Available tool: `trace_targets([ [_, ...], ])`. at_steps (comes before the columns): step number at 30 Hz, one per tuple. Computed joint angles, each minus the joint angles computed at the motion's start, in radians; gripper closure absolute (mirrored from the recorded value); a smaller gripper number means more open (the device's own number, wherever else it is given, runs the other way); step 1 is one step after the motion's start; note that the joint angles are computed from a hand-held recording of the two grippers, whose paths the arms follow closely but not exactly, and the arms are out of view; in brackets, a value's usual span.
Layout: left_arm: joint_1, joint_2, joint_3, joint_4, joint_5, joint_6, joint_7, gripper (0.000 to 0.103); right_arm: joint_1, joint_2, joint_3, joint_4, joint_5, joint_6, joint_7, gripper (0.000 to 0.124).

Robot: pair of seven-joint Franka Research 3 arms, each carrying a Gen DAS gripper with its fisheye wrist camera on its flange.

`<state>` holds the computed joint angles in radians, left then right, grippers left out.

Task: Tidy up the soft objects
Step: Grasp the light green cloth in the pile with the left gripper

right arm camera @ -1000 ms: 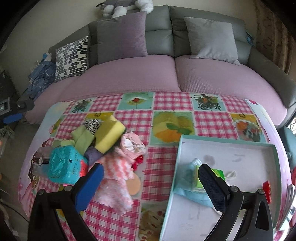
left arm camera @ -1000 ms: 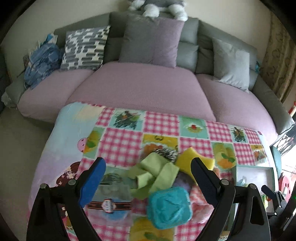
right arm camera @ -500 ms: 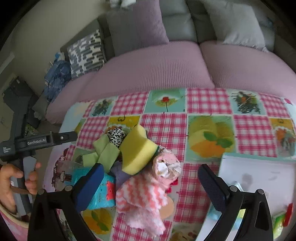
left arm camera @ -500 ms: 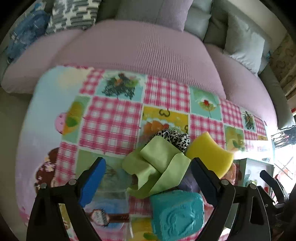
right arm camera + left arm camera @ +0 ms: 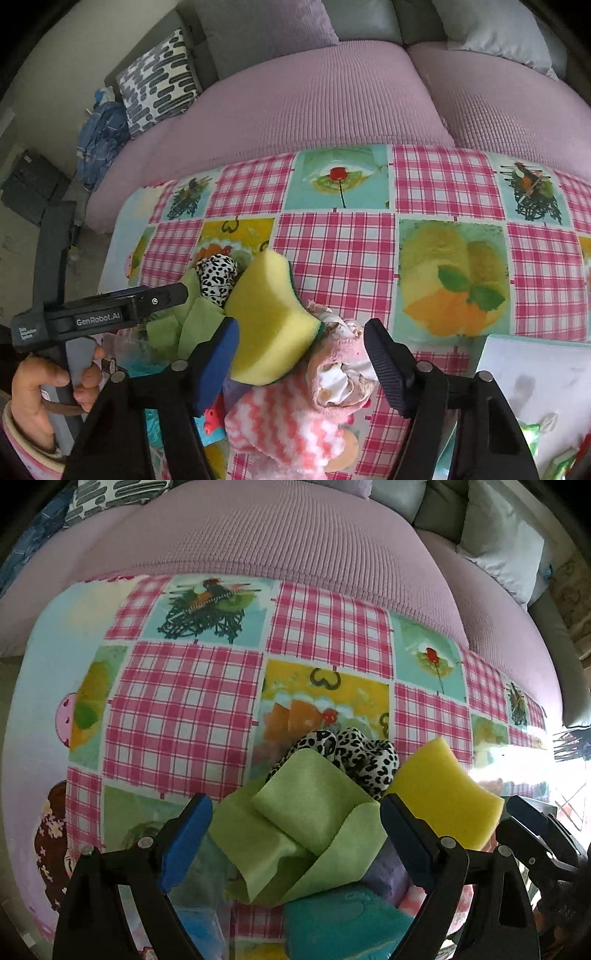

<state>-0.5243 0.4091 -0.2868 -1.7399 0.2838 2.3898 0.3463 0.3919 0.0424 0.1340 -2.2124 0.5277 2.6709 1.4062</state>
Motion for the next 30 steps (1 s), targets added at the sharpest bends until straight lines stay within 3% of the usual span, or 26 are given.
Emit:
trace_targets([
  [7,-0.006,0.034,-0.005,0.044,-0.019,-0.03,0.011,0.01,0.0,0.02,0.005,0.02,0.039,-0.03,-0.034,0.067],
  [12,-0.008,0.044,-0.004,0.053,-0.03,-0.035,0.011,0.01,0.0,0.016,0.01,0.016,0.089,-0.038,-0.083,0.093],
  [19,-0.004,0.042,-0.005,0.043,-0.039,-0.042,0.02,0.011,-0.001,-0.003,0.007,0.0,0.155,-0.022,-0.133,0.113],
  [21,0.001,0.054,-0.008,0.049,-0.05,-0.036,0.029,0.026,0.0,-0.007,0.005,-0.003,0.153,-0.023,-0.136,0.118],
  [28,0.005,0.082,-0.012,0.046,-0.08,-0.013,0.042,0.032,0.004,-0.025,0.002,-0.013,0.146,-0.022,-0.145,0.118],
  [30,0.006,0.089,-0.015,0.048,-0.089,-0.006,0.046,0.041,0.004,-0.027,0.001,-0.013,0.15,-0.025,-0.151,0.118],
])
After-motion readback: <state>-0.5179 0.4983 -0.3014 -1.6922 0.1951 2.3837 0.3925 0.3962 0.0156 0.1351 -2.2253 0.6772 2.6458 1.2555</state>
